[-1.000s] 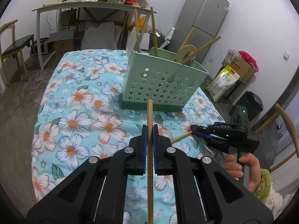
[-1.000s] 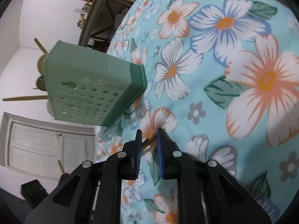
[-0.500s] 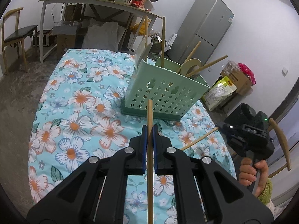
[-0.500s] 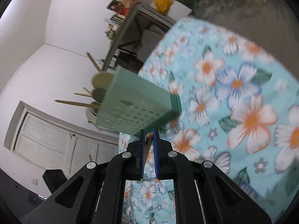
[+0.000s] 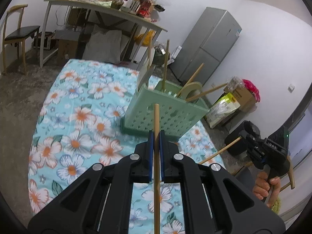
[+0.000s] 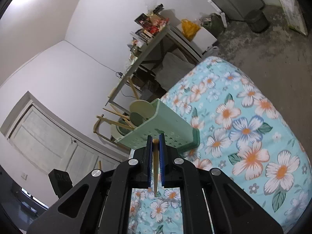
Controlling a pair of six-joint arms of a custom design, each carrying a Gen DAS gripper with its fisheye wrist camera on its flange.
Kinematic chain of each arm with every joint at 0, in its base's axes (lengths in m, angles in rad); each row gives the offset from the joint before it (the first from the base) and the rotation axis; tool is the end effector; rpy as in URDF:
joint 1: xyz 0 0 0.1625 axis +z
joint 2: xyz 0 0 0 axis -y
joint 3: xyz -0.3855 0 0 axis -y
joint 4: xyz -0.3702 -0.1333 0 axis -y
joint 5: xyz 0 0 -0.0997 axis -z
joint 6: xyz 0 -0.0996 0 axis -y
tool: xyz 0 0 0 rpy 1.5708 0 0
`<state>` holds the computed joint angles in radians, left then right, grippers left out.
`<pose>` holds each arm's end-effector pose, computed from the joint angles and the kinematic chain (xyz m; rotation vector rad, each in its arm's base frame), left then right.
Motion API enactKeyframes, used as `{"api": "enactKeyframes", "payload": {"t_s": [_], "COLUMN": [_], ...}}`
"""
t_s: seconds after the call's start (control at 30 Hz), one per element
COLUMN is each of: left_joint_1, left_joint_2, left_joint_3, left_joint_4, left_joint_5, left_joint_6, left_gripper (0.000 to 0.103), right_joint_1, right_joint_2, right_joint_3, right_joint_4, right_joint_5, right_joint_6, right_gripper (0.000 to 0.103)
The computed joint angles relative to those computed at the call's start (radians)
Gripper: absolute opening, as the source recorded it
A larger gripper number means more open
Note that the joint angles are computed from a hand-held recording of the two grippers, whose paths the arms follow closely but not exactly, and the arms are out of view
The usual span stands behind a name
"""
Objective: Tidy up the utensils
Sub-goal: 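Carry both held chopsticks up to the green holder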
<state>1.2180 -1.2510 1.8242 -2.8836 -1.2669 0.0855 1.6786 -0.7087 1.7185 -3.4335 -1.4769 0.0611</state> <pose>-0.0439 -0.5912 0.3247 0.4364 2.7067 -1.1073 0.2096 -0.6109 0.1098 -0.1217 2.7222 -1.2225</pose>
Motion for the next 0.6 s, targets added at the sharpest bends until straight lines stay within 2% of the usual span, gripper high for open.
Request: {"api": "enactKeyframes", "payload": {"t_s": [0.17, 0.33, 0.6], "left_joint_1": [-0.024, -0.046, -0.081], "left_joint_2": [-0.006, -0.003, 0.049], "left_joint_3": [-0.011, -0.033, -0.106], "left_joint_4": [-0.030, -0.070, -0.220], "left_joint_5": [-0.005, -0.016, -0.044], "left_joint_6": [0.020, 0.043, 0.088], "left_gripper": [0.005, 0.005, 0.005], "right_joint_1": [-0.002, -0.005, -0.015], "right_joint_2": [-0.022, -0.032, -0.042], "right_joint_3": [0.020, 0.032, 0.048], "right_joint_4": [-0.022, -0.045, -0.057], "right_joint_5": [0.037, 0.043, 0.055], "right_joint_6": [-0.005, -0.006, 0.001], "right_gripper": [0.007, 0.007, 0.007]}}
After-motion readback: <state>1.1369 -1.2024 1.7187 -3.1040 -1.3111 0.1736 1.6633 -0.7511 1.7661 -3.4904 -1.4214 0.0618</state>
